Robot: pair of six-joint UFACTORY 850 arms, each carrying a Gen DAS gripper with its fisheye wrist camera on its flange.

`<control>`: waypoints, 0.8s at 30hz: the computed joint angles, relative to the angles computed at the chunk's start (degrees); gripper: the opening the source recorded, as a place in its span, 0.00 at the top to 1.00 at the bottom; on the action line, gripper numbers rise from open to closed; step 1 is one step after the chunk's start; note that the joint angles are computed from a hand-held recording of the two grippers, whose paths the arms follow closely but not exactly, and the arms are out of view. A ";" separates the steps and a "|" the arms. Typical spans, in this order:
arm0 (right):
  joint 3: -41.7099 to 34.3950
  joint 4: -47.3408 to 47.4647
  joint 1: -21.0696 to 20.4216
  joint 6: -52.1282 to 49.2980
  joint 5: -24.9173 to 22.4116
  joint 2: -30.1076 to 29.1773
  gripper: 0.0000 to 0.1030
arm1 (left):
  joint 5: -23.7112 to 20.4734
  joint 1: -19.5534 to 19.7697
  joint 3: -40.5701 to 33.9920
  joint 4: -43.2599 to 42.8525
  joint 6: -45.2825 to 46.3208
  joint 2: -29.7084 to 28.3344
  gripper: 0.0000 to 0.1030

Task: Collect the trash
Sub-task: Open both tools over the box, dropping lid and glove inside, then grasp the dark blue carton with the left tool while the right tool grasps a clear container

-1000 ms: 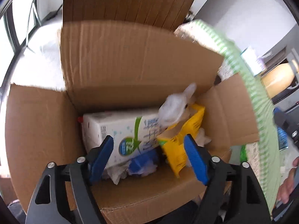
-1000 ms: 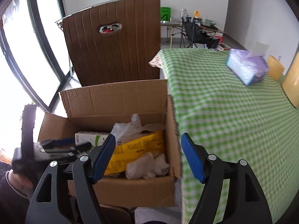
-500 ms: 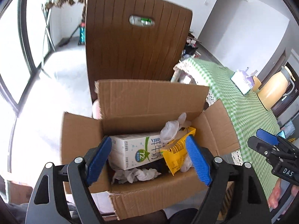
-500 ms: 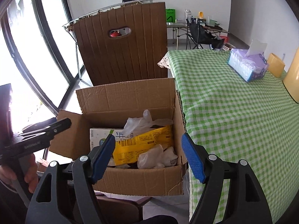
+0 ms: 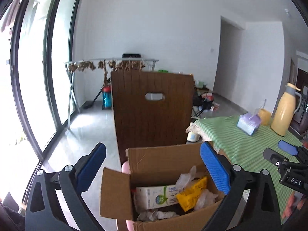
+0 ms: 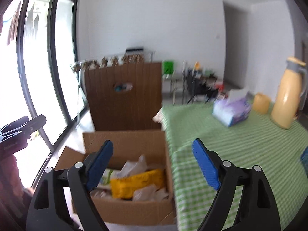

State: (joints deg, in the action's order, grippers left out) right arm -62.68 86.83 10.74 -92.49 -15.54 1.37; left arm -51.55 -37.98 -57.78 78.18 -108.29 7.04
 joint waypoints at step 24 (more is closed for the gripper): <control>4.76 -8.46 -55.59 23.23 -4.76 1.85 0.17 | 21.17 -12.14 -39.93 -12.36 20.57 -34.66 0.07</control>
